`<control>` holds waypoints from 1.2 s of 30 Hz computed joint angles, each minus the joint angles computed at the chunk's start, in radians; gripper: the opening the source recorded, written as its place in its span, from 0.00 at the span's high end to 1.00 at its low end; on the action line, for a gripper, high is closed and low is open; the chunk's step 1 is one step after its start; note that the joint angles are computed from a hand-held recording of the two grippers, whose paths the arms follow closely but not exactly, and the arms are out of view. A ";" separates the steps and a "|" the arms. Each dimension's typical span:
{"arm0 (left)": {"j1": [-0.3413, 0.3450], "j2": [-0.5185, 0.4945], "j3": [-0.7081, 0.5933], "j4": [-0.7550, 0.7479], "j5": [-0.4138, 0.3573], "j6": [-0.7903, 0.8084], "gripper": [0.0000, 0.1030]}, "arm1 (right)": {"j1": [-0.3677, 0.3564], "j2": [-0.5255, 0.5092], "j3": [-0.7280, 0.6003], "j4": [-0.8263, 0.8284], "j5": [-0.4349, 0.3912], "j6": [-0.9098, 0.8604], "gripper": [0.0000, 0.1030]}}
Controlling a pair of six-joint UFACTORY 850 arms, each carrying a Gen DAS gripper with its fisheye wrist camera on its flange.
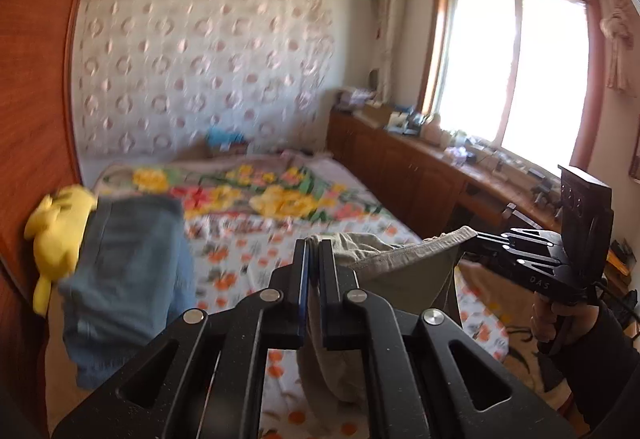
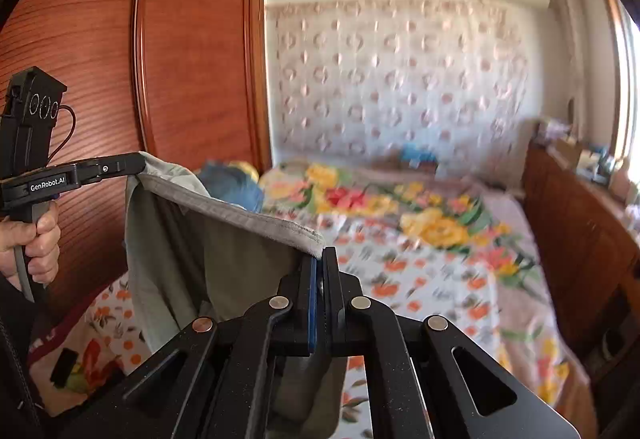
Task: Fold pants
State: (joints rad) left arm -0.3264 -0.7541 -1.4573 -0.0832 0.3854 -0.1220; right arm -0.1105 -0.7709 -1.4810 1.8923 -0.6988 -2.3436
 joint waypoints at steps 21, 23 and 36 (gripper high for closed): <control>0.005 -0.078 0.058 -0.218 -0.077 0.136 0.70 | 0.019 -0.093 -0.014 -0.171 0.153 0.234 0.63; 0.006 -0.073 0.072 -0.205 -0.073 0.134 0.68 | 0.018 -0.092 -0.003 -0.153 0.167 0.221 0.63; -0.040 -0.065 0.125 -0.263 -0.028 0.281 0.54 | 0.010 -0.089 0.026 -0.126 0.179 0.219 0.62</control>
State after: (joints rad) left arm -0.3660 -0.8194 -1.3326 -0.3463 0.3573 0.1587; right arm -0.1007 -0.8603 -1.4546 1.7658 -0.5193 -2.1246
